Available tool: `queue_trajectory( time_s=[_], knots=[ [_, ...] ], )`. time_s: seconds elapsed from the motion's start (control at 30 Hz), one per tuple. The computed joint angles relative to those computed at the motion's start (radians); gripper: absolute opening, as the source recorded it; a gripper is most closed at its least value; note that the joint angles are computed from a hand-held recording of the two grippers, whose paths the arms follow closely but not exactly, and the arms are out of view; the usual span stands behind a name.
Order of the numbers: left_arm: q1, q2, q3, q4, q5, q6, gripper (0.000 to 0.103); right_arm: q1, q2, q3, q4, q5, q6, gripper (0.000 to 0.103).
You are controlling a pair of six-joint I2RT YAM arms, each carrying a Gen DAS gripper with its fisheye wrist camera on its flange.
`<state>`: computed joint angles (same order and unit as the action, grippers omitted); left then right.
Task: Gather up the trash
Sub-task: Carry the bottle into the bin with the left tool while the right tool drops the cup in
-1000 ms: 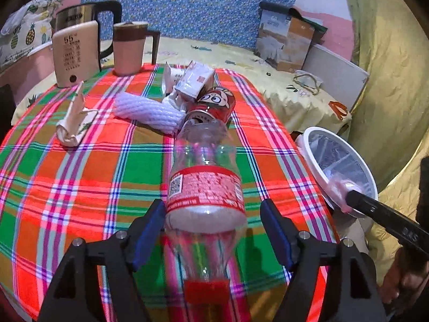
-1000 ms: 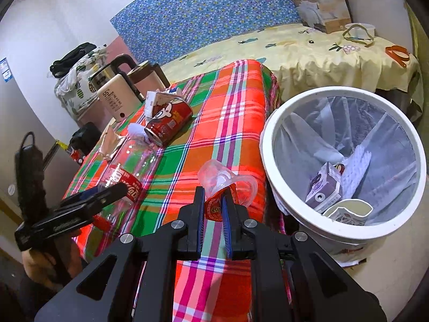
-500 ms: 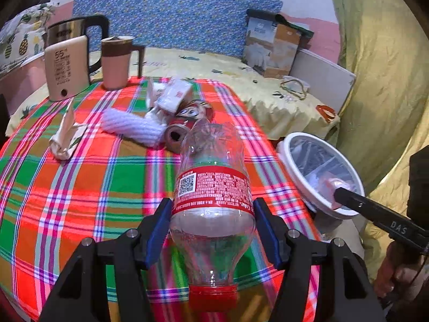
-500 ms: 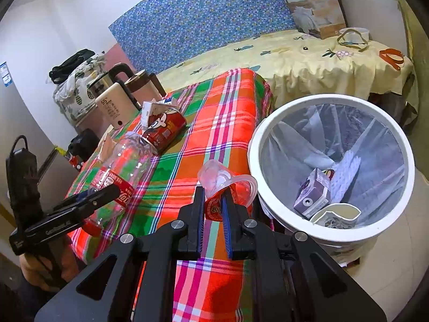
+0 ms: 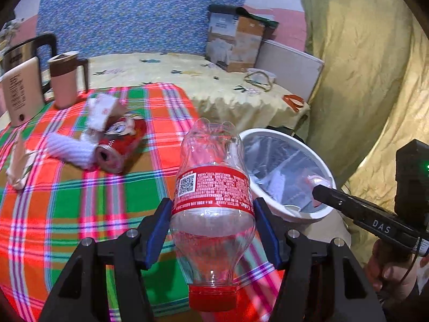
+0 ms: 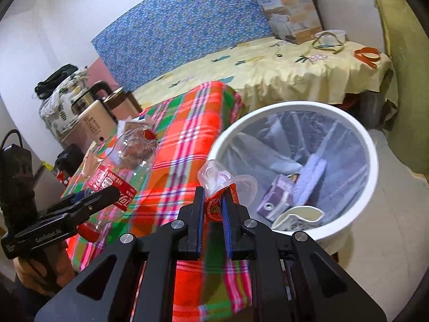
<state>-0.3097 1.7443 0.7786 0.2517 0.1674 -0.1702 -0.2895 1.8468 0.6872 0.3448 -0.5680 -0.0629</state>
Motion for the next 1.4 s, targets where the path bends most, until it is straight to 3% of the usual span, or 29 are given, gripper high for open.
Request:
queue_trajectory(
  time_s=[1.0, 1.07, 1.23, 1.4],
  knots=[
    [-0.168, 0.288, 0.377, -0.128, 0.048, 0.031, 0.064, -0.127, 0.122, 0.128, -0.074, 0.051, -0.007, 0.016],
    [-0.171, 0.297, 0.389, -0.131, 0.05, 0.035, 0.064, -0.126, 0.125, 0.133, -0.077, 0.061, -0.012, 0.017],
    [-0.175, 0.302, 0.395, -0.12, 0.049, 0.036, 0.064, -0.131, 0.123, 0.128, -0.061, 0.063, -0.01, 0.036],
    [-0.17, 0.283, 0.373, -0.103, 0.049, 0.027, 0.064, -0.142, 0.112, 0.118, -0.047, 0.06, -0.003, 0.037]
  ],
)
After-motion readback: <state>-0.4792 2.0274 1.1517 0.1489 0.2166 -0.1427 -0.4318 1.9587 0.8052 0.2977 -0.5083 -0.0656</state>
